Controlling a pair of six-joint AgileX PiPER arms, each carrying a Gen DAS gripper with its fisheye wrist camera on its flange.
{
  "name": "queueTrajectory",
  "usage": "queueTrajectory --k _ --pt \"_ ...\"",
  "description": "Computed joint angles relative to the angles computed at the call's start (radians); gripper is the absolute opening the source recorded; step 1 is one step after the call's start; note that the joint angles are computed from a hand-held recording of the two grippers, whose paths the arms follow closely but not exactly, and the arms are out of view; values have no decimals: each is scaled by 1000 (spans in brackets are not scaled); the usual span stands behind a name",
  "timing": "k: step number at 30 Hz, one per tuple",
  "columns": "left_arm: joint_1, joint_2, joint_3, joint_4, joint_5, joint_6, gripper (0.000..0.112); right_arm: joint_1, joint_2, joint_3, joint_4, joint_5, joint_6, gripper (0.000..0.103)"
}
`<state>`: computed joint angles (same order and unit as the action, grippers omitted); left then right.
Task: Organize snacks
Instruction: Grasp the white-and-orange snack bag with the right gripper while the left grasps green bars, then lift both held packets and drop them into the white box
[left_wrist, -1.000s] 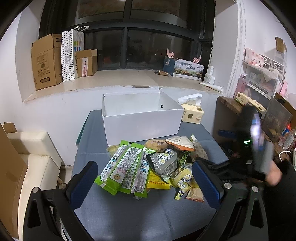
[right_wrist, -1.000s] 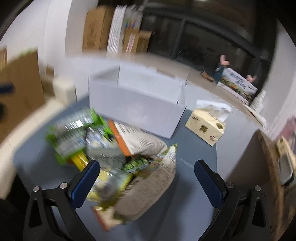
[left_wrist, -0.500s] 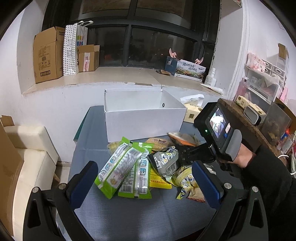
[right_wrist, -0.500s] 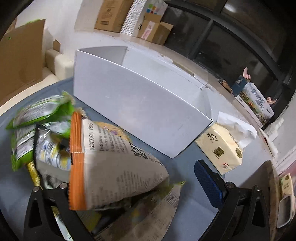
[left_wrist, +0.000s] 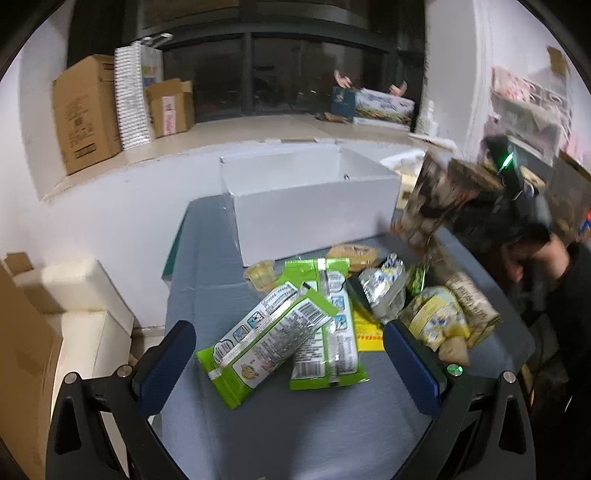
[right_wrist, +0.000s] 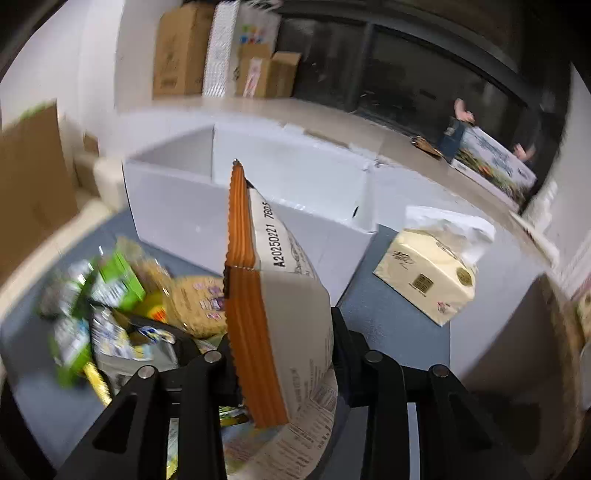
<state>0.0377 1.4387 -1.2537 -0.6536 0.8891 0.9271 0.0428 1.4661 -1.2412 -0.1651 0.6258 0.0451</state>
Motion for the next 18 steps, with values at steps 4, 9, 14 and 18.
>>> queueTrajectory --k 4,9,14,18 --pt "15 130 -79 -32 85 155 103 -44 -85 31 179 -13 -98 39" --pt "9 298 -211 -23 154 271 103 -89 -172 52 359 -8 -182 39" --pt "-33 442 -353 61 190 250 103 -105 -286 90 461 11 -201 39" --pt "-52 544 -461 103 261 250 103 -77 -369 116 449 36 -164 39"
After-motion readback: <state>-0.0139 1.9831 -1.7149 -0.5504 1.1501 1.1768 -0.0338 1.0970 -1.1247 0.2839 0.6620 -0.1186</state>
